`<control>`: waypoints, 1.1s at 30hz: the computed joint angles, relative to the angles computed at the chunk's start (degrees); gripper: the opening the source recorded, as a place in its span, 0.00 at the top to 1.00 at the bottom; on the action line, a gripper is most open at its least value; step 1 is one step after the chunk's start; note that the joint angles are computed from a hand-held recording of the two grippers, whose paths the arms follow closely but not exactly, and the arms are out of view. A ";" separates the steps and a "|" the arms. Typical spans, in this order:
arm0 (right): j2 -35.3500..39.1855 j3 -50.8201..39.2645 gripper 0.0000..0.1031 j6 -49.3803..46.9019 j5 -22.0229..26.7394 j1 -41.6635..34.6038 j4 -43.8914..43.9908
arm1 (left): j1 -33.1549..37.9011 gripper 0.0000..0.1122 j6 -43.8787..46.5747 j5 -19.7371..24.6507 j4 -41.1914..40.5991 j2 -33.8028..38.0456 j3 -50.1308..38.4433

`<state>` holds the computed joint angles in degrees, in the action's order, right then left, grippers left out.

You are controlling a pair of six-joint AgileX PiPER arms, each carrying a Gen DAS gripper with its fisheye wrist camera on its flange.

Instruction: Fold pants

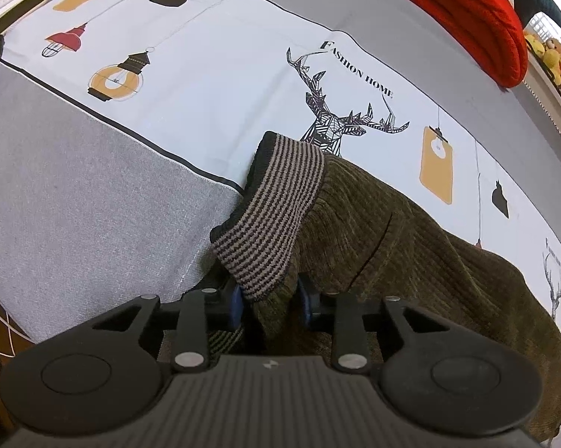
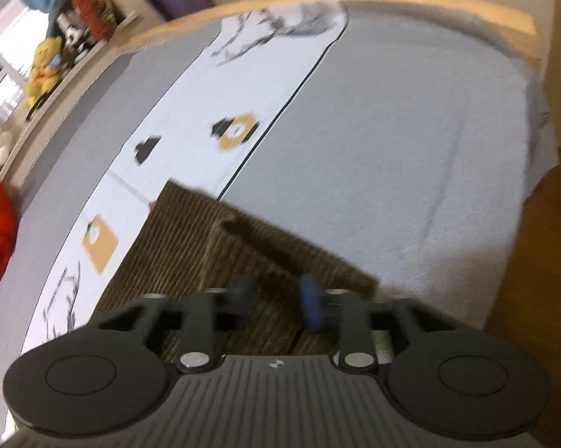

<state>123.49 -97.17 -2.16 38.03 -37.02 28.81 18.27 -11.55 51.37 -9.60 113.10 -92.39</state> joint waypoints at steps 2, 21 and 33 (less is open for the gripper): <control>1.21 -1.93 0.50 1.81 1.34 0.89 -2.86 | 0.01 0.71 -0.24 0.04 0.08 0.11 -0.03; -4.98 4.64 0.90 23.50 -6.83 5.38 -25.18 | -0.04 0.81 5.30 -0.95 -1.92 -1.92 1.93; -2.52 1.25 0.57 32.55 2.17 5.70 -31.70 | -2.06 0.42 -0.43 -12.06 13.24 -11.78 12.60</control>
